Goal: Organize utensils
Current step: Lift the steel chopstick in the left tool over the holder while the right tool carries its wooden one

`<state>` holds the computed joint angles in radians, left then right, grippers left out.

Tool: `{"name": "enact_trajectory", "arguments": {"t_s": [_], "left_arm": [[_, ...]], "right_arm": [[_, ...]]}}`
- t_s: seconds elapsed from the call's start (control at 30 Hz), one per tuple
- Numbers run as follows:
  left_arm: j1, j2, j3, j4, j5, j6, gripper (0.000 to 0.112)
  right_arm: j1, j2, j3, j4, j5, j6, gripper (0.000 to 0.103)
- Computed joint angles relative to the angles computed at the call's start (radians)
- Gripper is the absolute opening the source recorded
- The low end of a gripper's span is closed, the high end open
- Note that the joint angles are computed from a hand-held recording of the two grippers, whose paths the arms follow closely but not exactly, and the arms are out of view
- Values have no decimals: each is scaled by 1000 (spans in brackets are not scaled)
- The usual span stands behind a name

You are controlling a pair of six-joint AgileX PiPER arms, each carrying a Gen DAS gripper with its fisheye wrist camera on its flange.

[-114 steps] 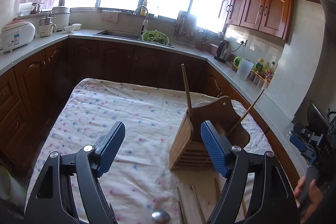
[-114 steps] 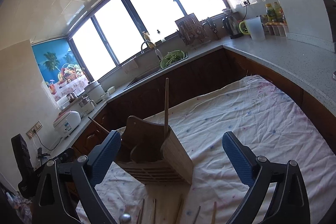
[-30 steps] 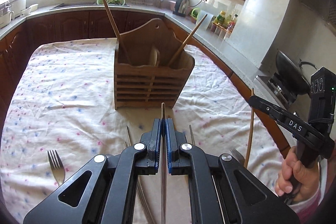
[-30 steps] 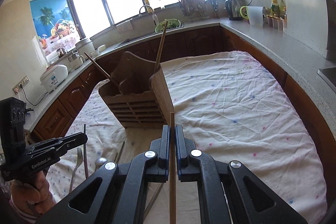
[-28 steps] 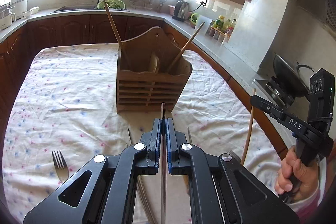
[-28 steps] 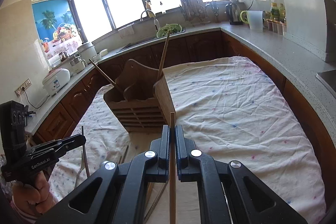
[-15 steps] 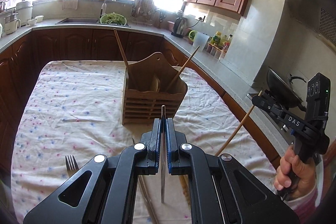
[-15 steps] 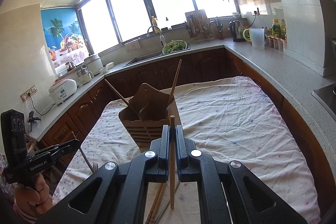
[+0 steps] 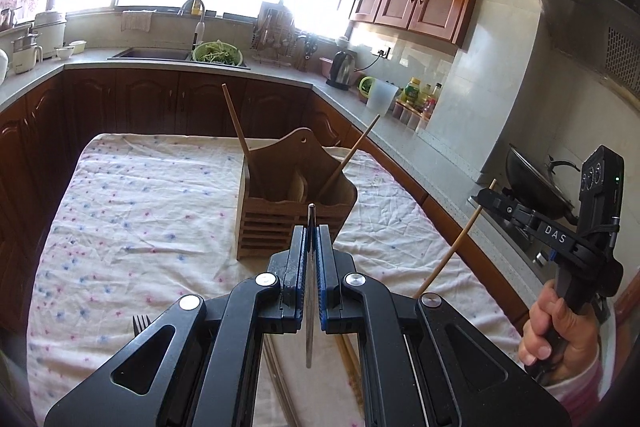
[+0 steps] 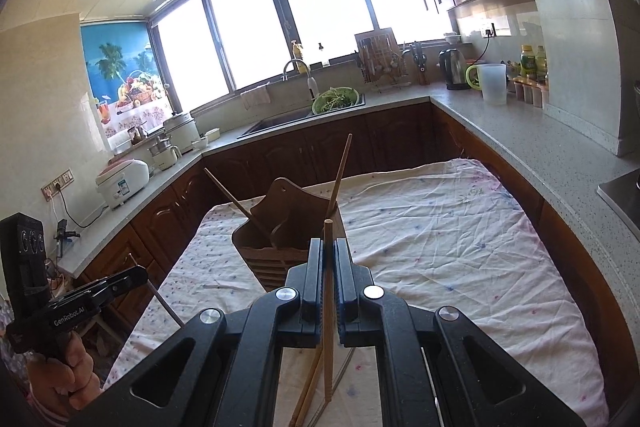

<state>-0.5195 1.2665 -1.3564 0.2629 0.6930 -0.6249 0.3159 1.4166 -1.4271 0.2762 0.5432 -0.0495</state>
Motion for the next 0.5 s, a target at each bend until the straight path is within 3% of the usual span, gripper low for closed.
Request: {"name": "enact_trajectory", "arguments": {"t_s": [0.23, 0.5], "left_arm": [[43, 35, -111, -19, 5, 54, 4], [121, 152, -366, -31, 15, 145, 4]], "right_arm": [[12, 60, -132, -21, -1, 19, 5], [16, 217, -439, -49, 31, 72, 5]]}}
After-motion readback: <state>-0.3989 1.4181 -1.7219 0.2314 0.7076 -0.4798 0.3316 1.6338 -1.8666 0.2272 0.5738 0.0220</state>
